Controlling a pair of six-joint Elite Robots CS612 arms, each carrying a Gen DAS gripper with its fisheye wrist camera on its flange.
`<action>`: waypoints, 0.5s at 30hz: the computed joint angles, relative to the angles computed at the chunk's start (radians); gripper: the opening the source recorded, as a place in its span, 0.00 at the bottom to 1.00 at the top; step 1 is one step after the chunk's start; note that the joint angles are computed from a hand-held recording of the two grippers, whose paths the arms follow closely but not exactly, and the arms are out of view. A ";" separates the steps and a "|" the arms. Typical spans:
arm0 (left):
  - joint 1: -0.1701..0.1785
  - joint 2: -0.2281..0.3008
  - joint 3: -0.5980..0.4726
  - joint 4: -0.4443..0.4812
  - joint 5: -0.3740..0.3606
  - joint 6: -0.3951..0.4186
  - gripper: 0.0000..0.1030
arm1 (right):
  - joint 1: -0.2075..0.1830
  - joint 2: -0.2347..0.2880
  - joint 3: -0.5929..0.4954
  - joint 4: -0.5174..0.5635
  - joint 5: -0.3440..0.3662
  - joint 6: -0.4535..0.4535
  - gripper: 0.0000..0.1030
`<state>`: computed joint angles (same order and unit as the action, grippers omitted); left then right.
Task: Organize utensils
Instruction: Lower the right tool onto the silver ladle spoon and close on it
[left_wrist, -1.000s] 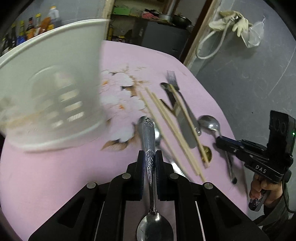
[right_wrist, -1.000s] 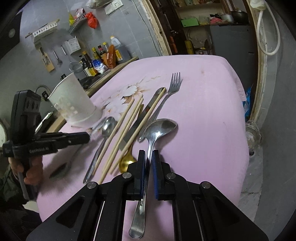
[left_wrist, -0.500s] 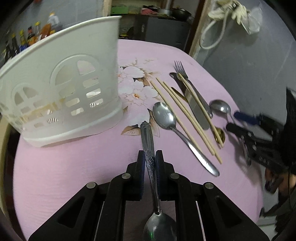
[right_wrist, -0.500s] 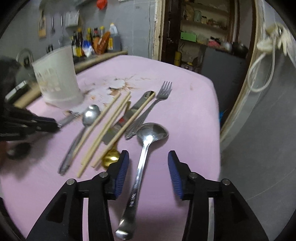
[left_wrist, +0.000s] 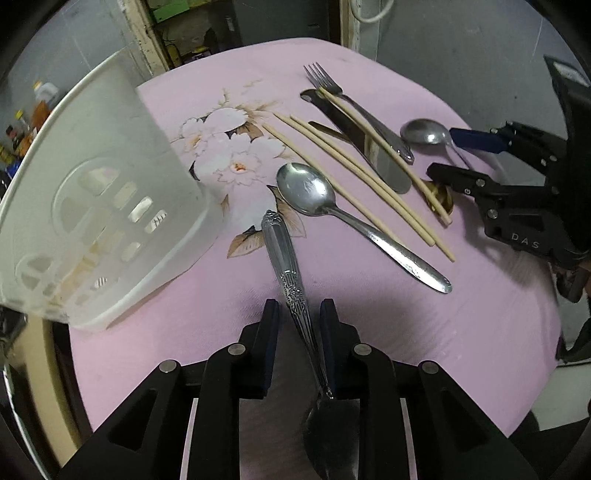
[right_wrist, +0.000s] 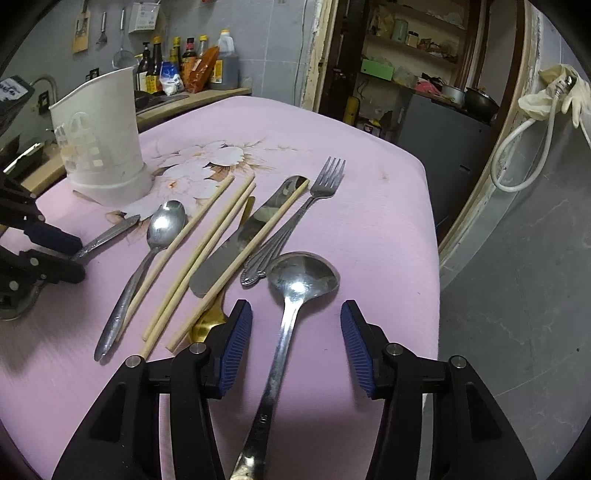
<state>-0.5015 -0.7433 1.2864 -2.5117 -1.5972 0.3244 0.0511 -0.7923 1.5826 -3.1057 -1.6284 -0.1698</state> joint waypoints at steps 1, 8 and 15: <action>-0.002 0.002 -0.003 0.004 0.006 0.006 0.19 | 0.001 0.001 -0.002 0.002 0.000 -0.002 0.39; 0.012 0.002 0.003 -0.024 -0.024 0.005 0.09 | 0.005 0.008 -0.012 -0.008 -0.023 0.002 0.16; 0.043 0.000 0.051 -0.173 -0.155 -0.117 0.07 | 0.008 0.013 0.006 -0.089 -0.041 -0.007 0.05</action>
